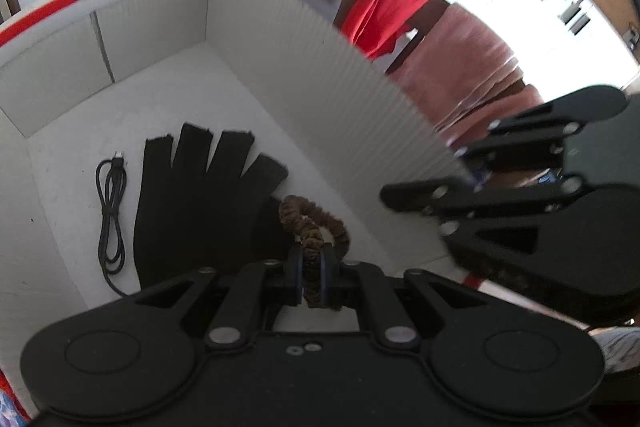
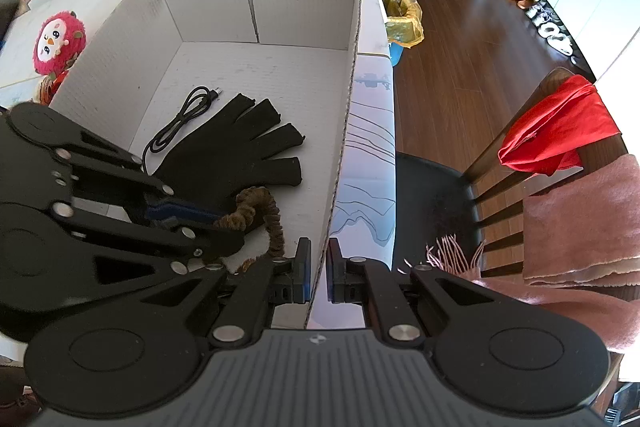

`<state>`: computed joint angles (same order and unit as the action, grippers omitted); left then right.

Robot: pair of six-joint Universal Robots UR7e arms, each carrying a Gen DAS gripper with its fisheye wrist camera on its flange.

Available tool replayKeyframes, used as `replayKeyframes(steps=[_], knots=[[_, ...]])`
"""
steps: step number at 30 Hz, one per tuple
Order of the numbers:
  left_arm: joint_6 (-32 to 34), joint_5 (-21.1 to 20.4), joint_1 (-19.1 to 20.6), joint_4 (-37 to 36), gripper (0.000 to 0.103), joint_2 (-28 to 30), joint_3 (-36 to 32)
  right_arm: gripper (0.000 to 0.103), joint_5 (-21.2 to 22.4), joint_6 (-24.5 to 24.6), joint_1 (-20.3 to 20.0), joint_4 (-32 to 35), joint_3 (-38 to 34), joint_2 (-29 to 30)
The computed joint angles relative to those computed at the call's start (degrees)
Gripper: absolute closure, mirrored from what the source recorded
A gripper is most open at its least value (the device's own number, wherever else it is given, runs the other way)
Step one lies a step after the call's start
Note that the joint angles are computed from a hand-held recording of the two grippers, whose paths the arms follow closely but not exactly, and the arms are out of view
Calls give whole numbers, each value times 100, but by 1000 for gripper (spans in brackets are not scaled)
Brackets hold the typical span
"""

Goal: Organize objects
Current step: 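Carry the brown bracelet with the left gripper into the box, then open the left gripper to drop the bracelet and withdraw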

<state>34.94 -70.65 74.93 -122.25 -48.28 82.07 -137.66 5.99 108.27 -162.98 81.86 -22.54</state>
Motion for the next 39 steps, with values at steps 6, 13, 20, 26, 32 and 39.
replayKeyframes(steps=[6, 13, 20, 26, 32, 39], knots=[[-81, 132, 17, 56, 86, 60, -68, 96, -1, -7, 0, -5, 3, -1], [-28, 126, -5, -76, 73, 0, 16, 96, -5, -12, 1, -7, 4, 0], [-49, 14, -24, -363, 61, -214, 140, 96, 0, 2, 1, -7, 9, 0], [-64, -102, -46, -670, 57, -495, 276, 96, -5, 4, 1, -9, 5, 5], [-47, -134, -26, -1093, 56, -822, 367, 96, -27, 0, 16, -9, 17, 5], [-152, 196, 108, -1641, 53, -1093, 319, 96, -32, -21, 16, -12, 19, 11]])
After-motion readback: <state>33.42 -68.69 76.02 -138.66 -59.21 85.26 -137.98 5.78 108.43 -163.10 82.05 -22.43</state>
